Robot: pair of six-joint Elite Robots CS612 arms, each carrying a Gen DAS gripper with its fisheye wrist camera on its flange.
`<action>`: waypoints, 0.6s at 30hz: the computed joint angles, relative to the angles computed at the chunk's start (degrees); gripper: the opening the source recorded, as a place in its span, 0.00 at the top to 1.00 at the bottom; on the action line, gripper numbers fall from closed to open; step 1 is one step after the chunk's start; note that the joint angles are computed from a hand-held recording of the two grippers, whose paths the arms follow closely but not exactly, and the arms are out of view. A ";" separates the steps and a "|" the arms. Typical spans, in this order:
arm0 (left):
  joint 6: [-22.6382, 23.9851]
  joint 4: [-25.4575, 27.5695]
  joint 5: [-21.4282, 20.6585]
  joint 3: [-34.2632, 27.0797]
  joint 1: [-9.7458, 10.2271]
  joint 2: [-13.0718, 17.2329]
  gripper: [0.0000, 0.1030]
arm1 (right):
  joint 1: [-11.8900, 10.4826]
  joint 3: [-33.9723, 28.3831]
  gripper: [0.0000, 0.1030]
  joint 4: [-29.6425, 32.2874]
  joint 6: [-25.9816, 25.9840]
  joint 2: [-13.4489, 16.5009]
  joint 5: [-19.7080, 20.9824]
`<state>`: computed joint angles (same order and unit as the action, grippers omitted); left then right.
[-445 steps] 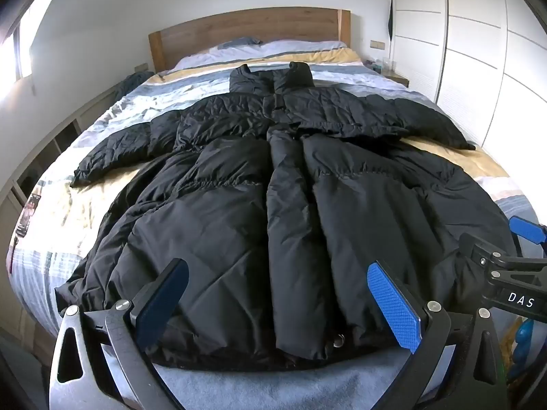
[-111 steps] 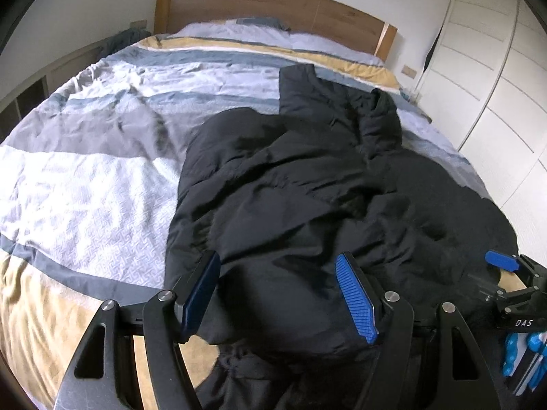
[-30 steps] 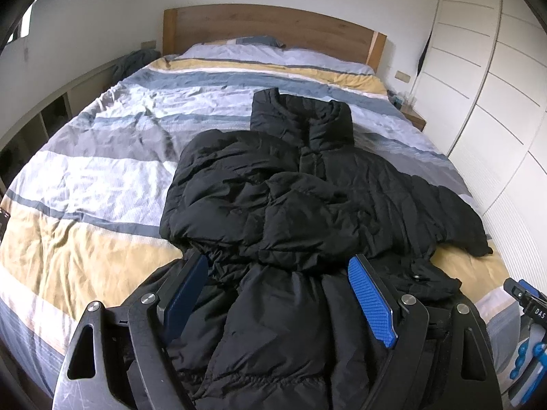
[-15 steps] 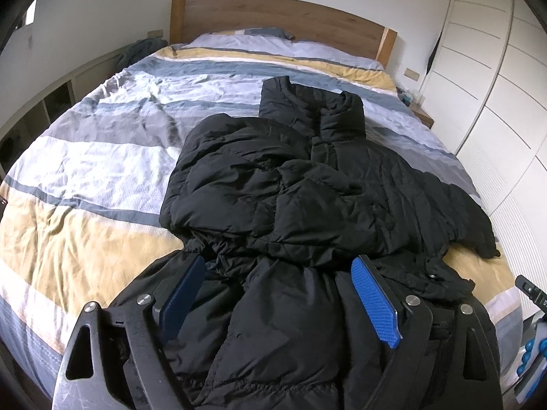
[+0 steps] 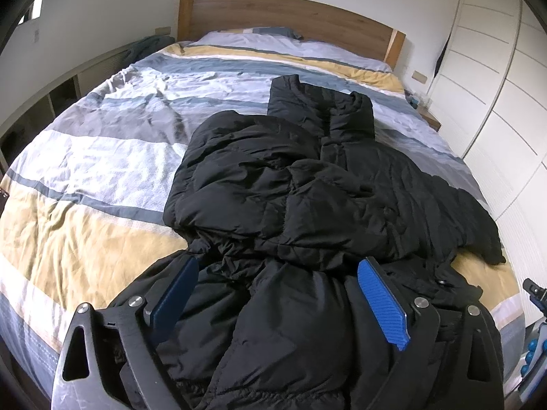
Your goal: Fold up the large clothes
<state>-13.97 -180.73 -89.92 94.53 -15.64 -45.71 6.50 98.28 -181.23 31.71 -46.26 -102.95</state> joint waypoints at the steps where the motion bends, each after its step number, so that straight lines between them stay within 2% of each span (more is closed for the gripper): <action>1: -0.08 0.06 0.20 -0.05 -0.01 0.07 0.09 | -0.17 0.14 0.00 -0.11 0.28 -0.03 0.10; 9: -0.30 -0.10 2.73 0.06 -0.51 0.52 0.08 | -1.57 0.84 0.00 -1.05 2.56 0.42 1.75; 18: 0.09 1.68 3.49 -1.04 -1.22 1.62 0.08 | -3.70 2.03 0.00 -2.76 6.54 1.43 4.92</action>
<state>-13.89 -179.05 -86.43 93.49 -16.86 -44.09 2.81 100.32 -183.99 38.24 -44.83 -98.03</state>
